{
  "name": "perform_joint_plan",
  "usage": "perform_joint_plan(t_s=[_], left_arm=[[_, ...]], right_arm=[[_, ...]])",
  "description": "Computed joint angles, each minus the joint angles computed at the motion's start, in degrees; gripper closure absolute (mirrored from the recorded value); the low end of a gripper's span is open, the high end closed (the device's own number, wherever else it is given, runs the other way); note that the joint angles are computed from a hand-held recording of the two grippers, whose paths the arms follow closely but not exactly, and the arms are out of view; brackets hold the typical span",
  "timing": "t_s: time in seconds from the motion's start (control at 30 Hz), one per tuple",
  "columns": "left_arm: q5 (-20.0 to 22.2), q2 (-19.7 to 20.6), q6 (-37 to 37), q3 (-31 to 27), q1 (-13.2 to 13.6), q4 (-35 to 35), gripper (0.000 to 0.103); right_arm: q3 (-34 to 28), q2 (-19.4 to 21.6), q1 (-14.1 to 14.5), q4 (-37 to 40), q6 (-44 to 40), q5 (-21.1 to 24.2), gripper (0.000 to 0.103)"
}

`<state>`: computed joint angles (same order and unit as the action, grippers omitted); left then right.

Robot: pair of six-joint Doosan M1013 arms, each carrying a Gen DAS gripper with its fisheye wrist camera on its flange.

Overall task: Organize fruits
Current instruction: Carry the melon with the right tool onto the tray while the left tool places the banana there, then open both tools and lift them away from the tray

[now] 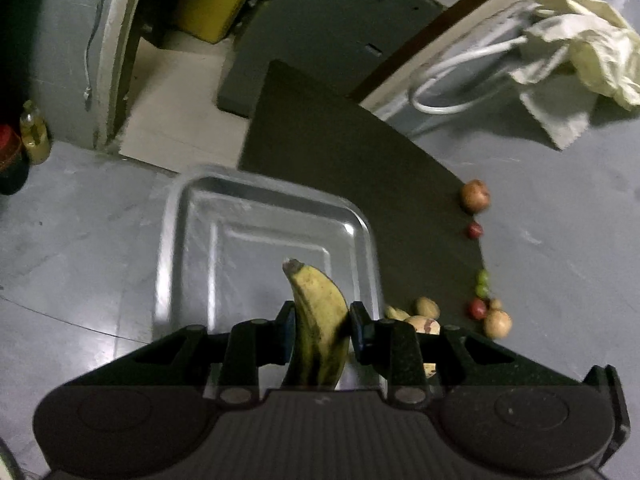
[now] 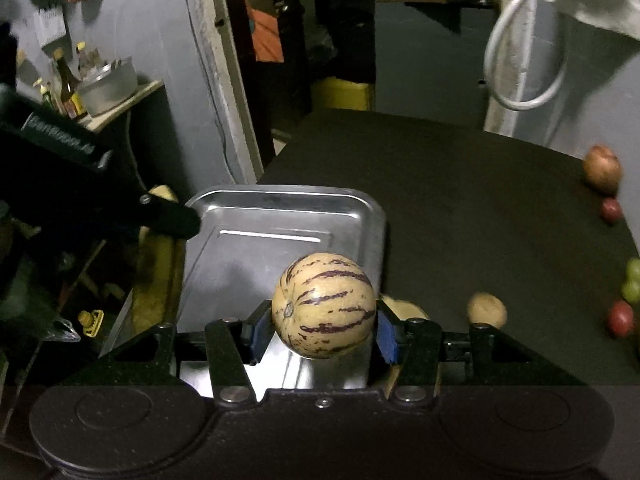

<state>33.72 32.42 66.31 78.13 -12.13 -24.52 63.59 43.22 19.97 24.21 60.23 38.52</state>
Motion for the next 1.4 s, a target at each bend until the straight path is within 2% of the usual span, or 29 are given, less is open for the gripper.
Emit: perform_joint_plan(t_s=[0.1, 0.33, 0.57, 0.7, 0.83, 0.93, 1.0, 1.07, 1.1, 1.17, 1.3, 1.37, 1.4], left_arm=[[3.87, 2.02, -0.62, -3.20, 0.99, 1.82, 0.073], [8.30, 5.81, -1.34, -8.38, 1.48, 5.94, 0.072], [10.43, 8.06, -1.81, -11.22, 1.55, 7.16, 0.071], [11.60, 8.67, -2.51, -11.99, 1.62, 6.96, 0.071], [11.96, 8.71, -3.90, -11.87, 1.67, 6.46, 0.066], [11.72, 8.29, -5.18, -11.30, 1.59, 6.89, 0.056], [10.14, 7.39, -5.64, -9.84, 1.48, 6.67, 0.049], [8.42, 6.52, -5.61, -8.37, 1.33, 6.15, 0.036], [7.65, 5.96, -6.17, -7.53, 1.13, 6.52, 0.033], [5.59, 4.74, -7.22, -5.61, 0.75, 7.17, 0.023], [0.77, 1.81, -9.91, -1.20, -0.19, 9.09, 0.015], [-2.16, -0.02, -11.87, 1.48, -0.98, 11.44, 0.003], [-3.44, -0.80, -13.13, 2.60, -1.39, 13.11, 0.002]], right_arm=[[-2.63, 1.78, 0.83, -2.49, 1.61, 1.30, 0.049], [-4.87, 3.60, 1.80, -7.27, 4.05, 2.89, 0.049], [-5.02, 4.02, 2.76, -10.52, 3.82, 2.50, 0.049], [-3.90, 3.54, 2.79, -10.53, 2.73, 0.97, 0.046], [-3.26, 3.16, 2.47, -8.52, 0.54, 1.25, 0.041], [-2.13, 2.42, 2.25, -6.99, -0.60, 0.51, 0.035], [-1.07, 1.75, 2.03, -5.61, -1.69, -0.22, 0.030], [0.20, 0.99, 1.82, -4.73, -2.58, -1.09, 0.027], [0.79, 0.63, 1.69, -4.15, -3.13, -1.33, 0.026], [2.08, -0.14, 1.41, -2.87, -4.28, -1.83, 0.023], [5.96, -2.50, 0.62, 1.81, -8.51, -3.73, 0.014], [7.99, -3.77, 0.26, 4.00, -10.32, -4.64, 0.012], [9.13, -4.49, 0.07, 5.18, -11.27, -5.18, 0.010]])
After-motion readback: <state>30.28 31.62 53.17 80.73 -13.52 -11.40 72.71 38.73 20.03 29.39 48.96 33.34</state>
